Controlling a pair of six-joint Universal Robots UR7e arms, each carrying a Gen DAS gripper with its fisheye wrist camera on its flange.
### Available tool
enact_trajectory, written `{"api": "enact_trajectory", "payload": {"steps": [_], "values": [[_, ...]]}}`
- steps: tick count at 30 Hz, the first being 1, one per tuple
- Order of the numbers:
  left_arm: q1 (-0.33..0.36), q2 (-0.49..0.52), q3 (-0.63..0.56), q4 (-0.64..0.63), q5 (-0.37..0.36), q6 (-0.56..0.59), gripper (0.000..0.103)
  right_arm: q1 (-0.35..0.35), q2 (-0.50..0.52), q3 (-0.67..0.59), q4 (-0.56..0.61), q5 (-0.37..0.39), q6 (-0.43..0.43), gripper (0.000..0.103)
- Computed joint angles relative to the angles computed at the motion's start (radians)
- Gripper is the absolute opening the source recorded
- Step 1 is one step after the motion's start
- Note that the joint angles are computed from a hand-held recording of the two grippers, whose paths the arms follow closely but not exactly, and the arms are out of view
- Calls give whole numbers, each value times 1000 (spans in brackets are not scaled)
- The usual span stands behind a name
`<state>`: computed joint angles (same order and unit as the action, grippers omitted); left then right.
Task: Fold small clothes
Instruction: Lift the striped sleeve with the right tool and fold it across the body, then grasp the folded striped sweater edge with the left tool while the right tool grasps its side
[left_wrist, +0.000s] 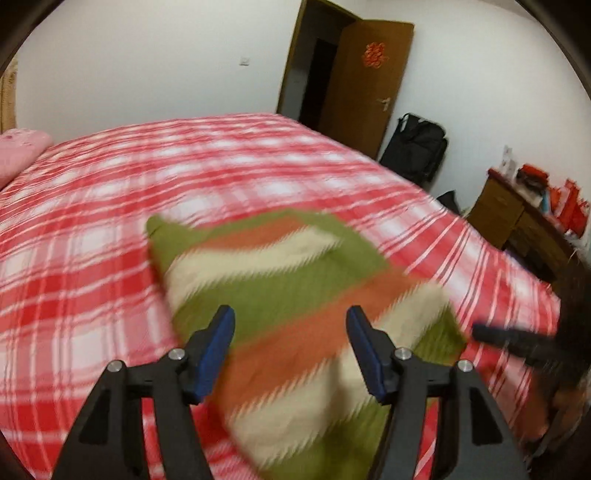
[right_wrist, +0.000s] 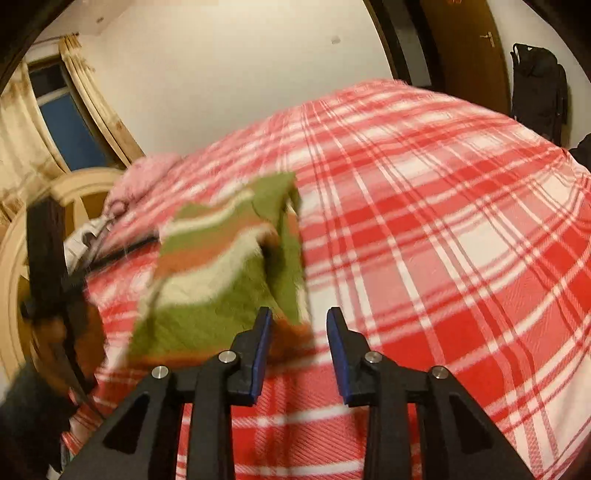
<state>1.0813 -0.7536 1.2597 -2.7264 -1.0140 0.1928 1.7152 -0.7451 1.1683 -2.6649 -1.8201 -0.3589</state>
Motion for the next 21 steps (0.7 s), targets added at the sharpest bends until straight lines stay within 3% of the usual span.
{"api": "enact_trajectory", "payload": {"steps": [6,9,12,15,21], "values": [[-5,-8,79,-39,71,-3,71,39,70,-88,60,83,-91,32],[-9,-4,98,-69,97,27,76,51,131,-166,129,34,-98,32],[-1,-3,99,-49,97,20,83,44,195,-261,211,-65,-39,32],[16,-8,93,8,71,-21,85,16,203,-287,257,-42,14,31],[25,-20,102,24,45,-74,93,49,201,-301,275,-130,-19,32]]}}
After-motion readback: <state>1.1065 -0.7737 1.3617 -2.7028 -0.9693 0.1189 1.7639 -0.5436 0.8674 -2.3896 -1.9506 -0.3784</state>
